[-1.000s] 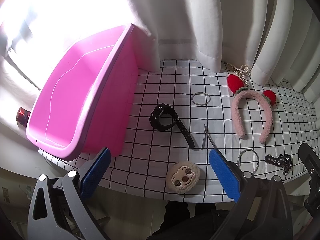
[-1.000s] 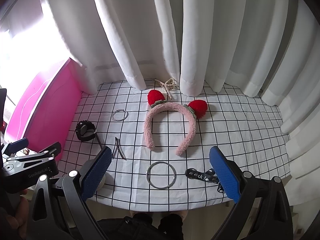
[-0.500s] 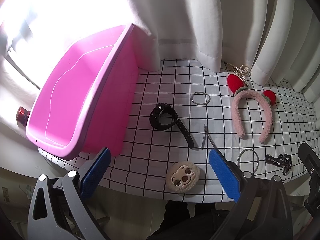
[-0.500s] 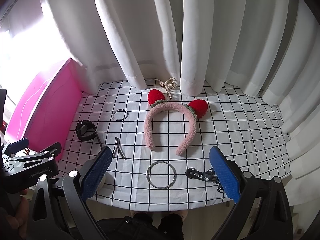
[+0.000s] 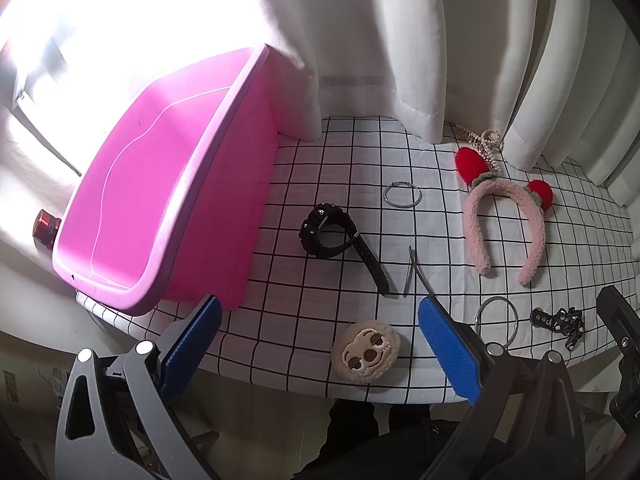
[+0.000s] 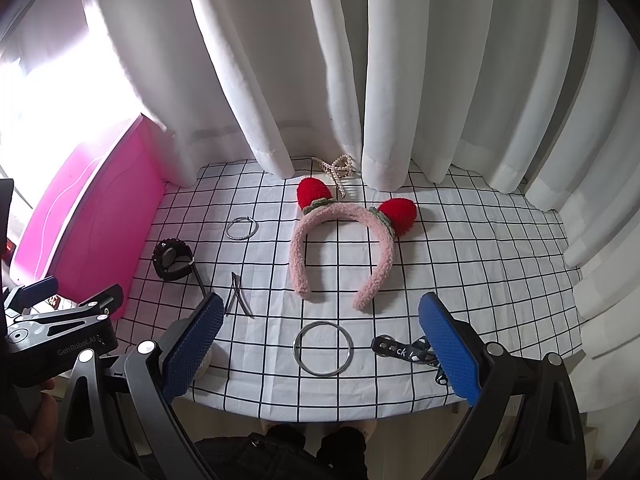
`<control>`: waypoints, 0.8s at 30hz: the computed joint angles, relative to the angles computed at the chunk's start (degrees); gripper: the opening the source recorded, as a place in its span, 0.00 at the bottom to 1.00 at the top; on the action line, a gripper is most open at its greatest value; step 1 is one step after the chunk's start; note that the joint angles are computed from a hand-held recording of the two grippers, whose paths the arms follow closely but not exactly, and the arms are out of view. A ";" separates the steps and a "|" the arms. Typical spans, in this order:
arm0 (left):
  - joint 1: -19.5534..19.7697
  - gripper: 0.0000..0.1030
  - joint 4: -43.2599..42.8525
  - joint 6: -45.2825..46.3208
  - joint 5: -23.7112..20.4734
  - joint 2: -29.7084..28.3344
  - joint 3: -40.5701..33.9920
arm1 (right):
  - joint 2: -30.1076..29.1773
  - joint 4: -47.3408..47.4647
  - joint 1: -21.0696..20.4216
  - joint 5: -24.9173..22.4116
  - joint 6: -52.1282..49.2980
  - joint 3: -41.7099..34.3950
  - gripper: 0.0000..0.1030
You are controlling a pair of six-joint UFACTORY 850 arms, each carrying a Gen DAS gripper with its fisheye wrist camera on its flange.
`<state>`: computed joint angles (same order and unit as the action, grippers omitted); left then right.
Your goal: Organize jewelry
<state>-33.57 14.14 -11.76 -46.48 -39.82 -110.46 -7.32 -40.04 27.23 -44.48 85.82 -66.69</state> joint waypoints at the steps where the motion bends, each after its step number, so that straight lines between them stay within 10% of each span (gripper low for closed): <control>1: 0.03 0.94 0.05 -0.17 0.00 -0.01 0.09 | 0.25 0.03 -0.05 0.19 0.06 0.33 0.91; 24: 1.52 0.94 -8.31 4.24 8.07 2.85 15.40 | 5.03 8.90 -5.14 10.94 -0.69 15.73 0.91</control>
<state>-32.06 5.83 -7.53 -38.41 -36.97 -95.06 -2.28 -31.14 22.09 -33.55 85.13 -50.96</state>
